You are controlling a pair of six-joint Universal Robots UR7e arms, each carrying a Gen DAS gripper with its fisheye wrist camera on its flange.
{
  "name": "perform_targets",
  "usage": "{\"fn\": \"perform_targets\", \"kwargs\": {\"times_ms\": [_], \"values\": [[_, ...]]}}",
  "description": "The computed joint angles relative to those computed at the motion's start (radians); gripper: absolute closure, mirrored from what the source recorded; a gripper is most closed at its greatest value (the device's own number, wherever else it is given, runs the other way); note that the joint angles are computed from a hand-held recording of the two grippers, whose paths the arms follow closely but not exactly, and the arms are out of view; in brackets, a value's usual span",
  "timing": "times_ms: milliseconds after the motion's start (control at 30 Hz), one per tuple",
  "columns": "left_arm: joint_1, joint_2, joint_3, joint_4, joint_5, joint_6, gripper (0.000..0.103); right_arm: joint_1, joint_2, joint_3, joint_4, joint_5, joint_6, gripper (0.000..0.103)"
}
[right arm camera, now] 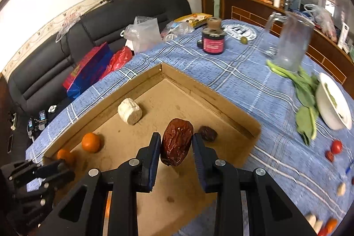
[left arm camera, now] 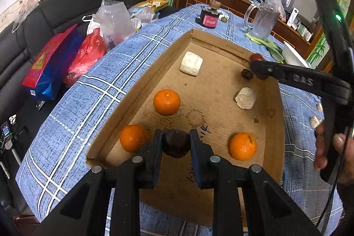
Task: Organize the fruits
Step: 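Open the right tool to drop the date while the left tool releases the dark fruit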
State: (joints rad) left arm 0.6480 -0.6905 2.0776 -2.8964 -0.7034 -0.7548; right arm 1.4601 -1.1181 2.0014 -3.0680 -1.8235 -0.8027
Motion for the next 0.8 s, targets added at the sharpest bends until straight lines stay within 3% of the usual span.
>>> {"fn": "perform_targets", "kwargs": {"times_ms": [600, 800], "values": [[0.047, 0.035, -0.044, 0.023, -0.012, -0.009, 0.080, 0.010, 0.149, -0.134, 0.084, -0.062, -0.019, 0.071], [0.048, 0.035, -0.051, 0.057, -0.009, -0.032, 0.076, 0.012, 0.155, -0.133, 0.063, -0.083, -0.032, 0.058]]}}
